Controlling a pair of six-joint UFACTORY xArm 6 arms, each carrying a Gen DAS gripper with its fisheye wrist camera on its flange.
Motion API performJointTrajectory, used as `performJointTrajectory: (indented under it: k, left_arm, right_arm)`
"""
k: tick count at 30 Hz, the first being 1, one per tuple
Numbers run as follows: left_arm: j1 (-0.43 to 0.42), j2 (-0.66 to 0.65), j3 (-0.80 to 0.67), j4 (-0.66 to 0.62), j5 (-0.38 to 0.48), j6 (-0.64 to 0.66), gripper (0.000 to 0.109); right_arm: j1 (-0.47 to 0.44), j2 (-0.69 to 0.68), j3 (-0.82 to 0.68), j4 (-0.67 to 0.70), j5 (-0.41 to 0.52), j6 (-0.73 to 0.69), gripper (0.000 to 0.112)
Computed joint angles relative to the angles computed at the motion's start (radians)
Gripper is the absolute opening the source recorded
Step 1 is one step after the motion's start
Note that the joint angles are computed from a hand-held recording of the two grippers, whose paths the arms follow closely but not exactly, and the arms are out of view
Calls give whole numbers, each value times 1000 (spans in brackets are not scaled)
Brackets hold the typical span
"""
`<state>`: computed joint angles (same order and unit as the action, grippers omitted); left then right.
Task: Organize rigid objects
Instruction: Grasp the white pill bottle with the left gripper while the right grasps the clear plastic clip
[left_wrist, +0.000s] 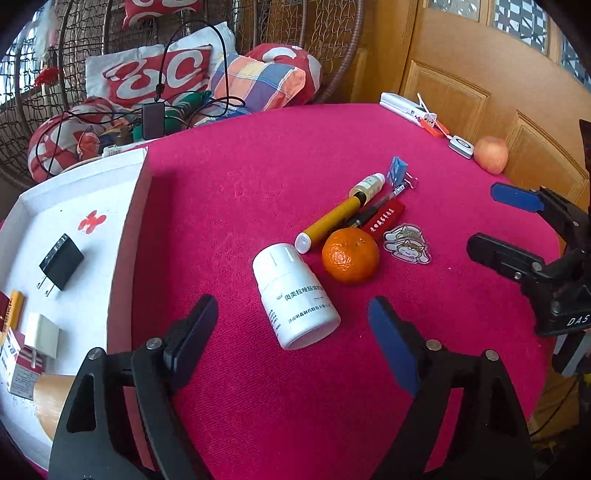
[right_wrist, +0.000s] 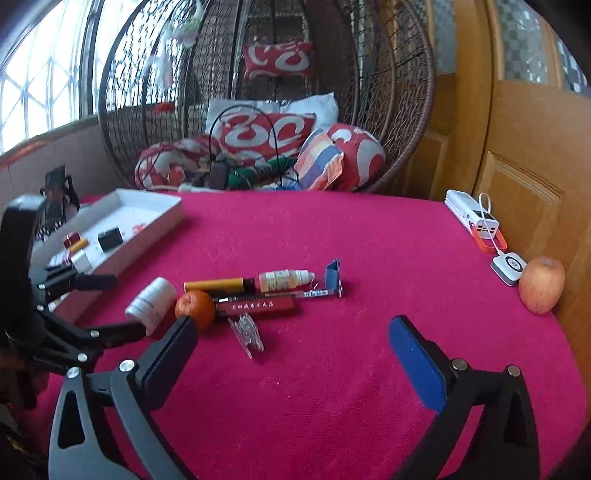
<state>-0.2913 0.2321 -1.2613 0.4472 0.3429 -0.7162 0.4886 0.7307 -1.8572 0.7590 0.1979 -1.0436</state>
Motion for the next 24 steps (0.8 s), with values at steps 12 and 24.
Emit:
performJointTrajectory:
  k: [12,24]
  left_arm:
    - [13,44,-25,-53,-6,32,38]
    - [44,-129,124,254,-130,-288,36]
  right_arm:
    - [-13,288,-464,-419,397,333,36]
    - [15,-7,-59,56,184,-60,16]
